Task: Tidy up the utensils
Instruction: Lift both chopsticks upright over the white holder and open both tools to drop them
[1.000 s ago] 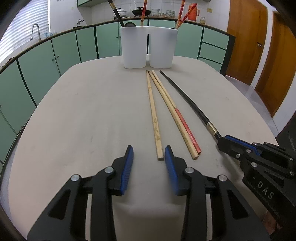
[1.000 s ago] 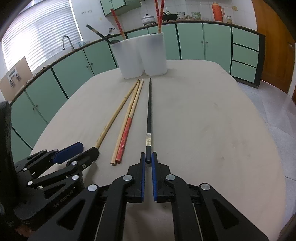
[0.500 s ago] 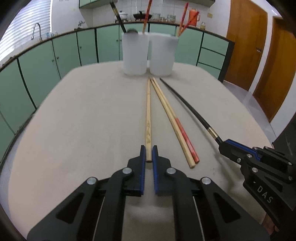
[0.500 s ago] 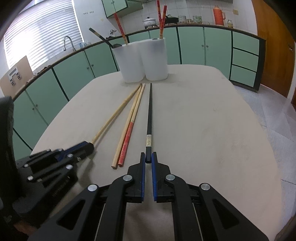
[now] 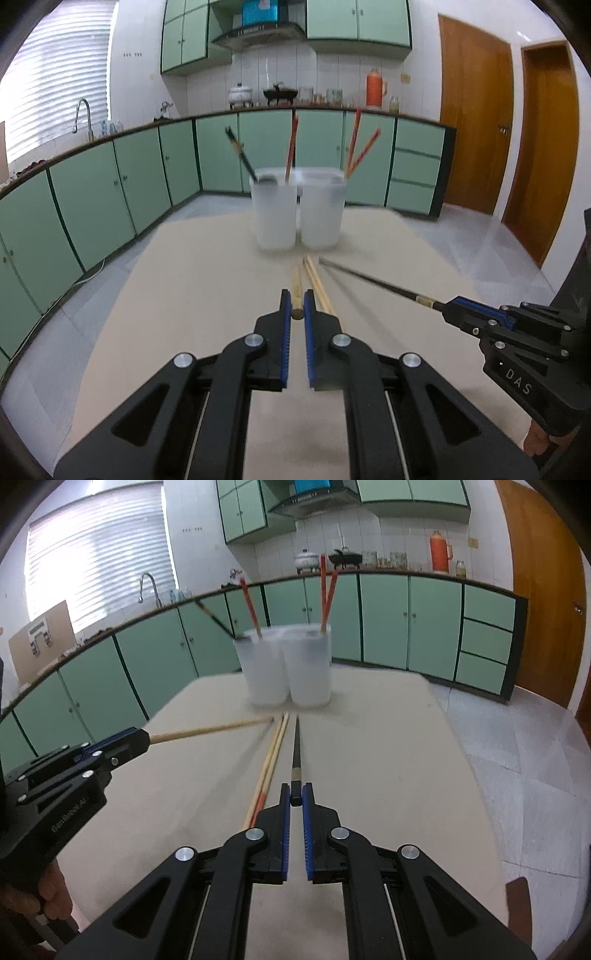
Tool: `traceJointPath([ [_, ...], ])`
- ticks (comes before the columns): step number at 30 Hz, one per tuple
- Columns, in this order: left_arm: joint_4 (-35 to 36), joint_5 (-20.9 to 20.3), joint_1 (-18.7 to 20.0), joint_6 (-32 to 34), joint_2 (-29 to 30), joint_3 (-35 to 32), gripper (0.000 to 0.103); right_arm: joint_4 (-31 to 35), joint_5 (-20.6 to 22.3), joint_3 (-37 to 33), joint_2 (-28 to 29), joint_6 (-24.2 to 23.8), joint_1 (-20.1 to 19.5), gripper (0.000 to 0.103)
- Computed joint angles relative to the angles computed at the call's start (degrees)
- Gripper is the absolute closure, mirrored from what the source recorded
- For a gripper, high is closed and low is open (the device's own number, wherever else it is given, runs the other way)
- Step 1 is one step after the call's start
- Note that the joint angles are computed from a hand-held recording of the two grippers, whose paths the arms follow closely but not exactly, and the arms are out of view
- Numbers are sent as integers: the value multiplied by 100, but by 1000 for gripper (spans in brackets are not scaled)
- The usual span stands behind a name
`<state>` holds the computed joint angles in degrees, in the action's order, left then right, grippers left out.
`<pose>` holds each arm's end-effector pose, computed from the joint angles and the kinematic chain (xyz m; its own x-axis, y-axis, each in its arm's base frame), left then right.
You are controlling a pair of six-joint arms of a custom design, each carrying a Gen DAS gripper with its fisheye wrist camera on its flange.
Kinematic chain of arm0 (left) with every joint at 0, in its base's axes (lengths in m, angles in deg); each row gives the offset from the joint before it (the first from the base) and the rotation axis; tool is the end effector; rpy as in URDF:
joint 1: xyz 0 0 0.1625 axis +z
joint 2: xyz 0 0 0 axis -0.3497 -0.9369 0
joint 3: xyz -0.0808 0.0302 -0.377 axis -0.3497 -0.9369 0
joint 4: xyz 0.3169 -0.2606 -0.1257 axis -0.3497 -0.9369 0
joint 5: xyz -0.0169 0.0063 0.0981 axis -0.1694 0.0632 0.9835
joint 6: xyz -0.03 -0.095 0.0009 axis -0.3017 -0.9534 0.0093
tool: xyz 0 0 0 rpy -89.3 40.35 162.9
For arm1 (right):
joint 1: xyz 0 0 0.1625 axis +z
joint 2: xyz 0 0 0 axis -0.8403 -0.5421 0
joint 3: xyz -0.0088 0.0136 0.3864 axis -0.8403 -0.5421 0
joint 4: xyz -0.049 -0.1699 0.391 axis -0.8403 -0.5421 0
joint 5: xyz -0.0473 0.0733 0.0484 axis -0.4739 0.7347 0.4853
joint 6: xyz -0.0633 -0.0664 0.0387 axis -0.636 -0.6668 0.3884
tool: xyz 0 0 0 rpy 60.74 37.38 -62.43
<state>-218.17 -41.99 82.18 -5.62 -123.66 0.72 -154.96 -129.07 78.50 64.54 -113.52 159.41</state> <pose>-0.1395 -0.7039 0.2422 -0.7022 -0.0941 -0.7057 0.5720 0.5156 -0.6379 0.2833 -0.7805 0.0634 -0.7386 -0.4568 0.4958 -0.6694 0.5835 -0.4598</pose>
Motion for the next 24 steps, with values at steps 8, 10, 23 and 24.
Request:
traceJointPath([
  [8,-254,-290,-86,373,96,-519,97,378,413,-730,112,90,91,97],
  [10,-201,-359,-76,340,103,-612,97,491,456,-983,206,98,122,97],
  [23,336,-849,-21,118,132,-1238,97,2089,690,-3272,1089,43,261,97],
  [24,414,-883,-17,81,132,-1294,97,2319,694,-3623,1242,2,276,97],
])
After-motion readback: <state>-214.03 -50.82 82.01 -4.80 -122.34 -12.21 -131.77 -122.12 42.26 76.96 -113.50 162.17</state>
